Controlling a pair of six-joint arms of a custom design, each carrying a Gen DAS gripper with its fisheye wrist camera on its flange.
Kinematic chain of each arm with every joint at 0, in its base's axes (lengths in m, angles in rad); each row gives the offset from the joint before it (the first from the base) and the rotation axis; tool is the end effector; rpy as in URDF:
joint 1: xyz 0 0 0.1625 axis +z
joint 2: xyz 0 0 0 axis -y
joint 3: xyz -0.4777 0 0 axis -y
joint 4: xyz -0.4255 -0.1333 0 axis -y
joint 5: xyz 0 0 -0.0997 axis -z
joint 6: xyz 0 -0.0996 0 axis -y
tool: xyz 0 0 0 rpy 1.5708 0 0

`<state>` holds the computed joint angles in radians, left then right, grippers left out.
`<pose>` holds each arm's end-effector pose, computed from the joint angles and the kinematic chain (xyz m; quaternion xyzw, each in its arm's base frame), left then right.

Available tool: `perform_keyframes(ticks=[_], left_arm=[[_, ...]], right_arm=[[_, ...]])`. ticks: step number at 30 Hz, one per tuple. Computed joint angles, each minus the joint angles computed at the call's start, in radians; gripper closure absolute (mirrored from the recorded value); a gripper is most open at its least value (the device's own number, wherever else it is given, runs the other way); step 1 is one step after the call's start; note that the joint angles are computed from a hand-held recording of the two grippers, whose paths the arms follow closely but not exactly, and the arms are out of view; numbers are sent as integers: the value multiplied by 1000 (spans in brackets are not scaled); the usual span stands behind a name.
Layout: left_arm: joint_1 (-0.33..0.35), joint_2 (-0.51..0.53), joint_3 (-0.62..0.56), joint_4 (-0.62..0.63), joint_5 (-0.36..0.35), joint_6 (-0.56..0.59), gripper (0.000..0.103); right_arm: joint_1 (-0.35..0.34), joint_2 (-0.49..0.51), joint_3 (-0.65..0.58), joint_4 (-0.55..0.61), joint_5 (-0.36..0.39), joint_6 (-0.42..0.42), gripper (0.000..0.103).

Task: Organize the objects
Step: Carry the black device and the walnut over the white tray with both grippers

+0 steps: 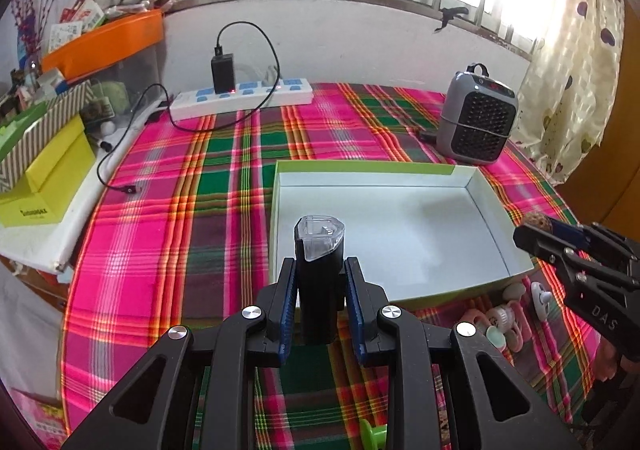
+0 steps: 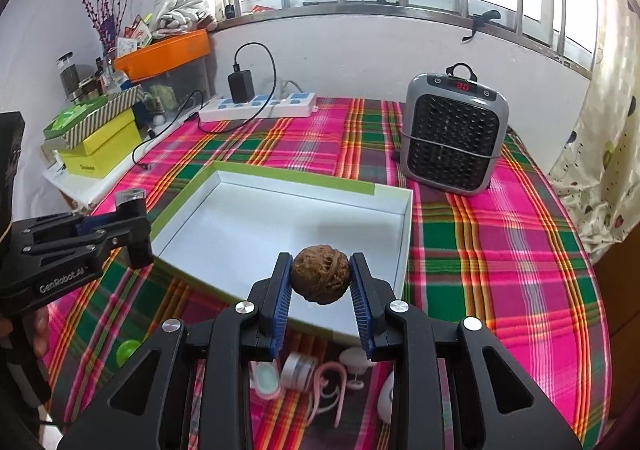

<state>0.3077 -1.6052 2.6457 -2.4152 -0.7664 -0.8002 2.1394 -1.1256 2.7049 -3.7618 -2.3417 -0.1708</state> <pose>-0.2077 -0.2812 0.1857 0.2474 0.8826 -0.2881 0.2773 0.2287 -0.2392 0.1669 0.2137 -0.8648 0.3444 0.2963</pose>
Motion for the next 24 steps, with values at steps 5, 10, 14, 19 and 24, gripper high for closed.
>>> perform_keyframes(ticks=[5, 10, 14, 19, 24], left_arm=[[-2, -29, 4, 41, 0, -26, 82], [-12, -87, 10, 105, -4, -57, 82], [-25, -124, 4, 132, -4, -54, 82], [-11, -92, -13, 62, -8, 15, 82], [36, 4, -38, -79, -36, 136, 82]], right_arm=[[-15, 1, -12, 15, 20, -10, 73], [-20, 9, -20, 18, 33, -18, 73], [-19, 7, -25, 22, 36, -28, 73], [-22, -2, -33, 22, 33, -41, 73], [-53, -18, -46, 44, 32, -46, 73]])
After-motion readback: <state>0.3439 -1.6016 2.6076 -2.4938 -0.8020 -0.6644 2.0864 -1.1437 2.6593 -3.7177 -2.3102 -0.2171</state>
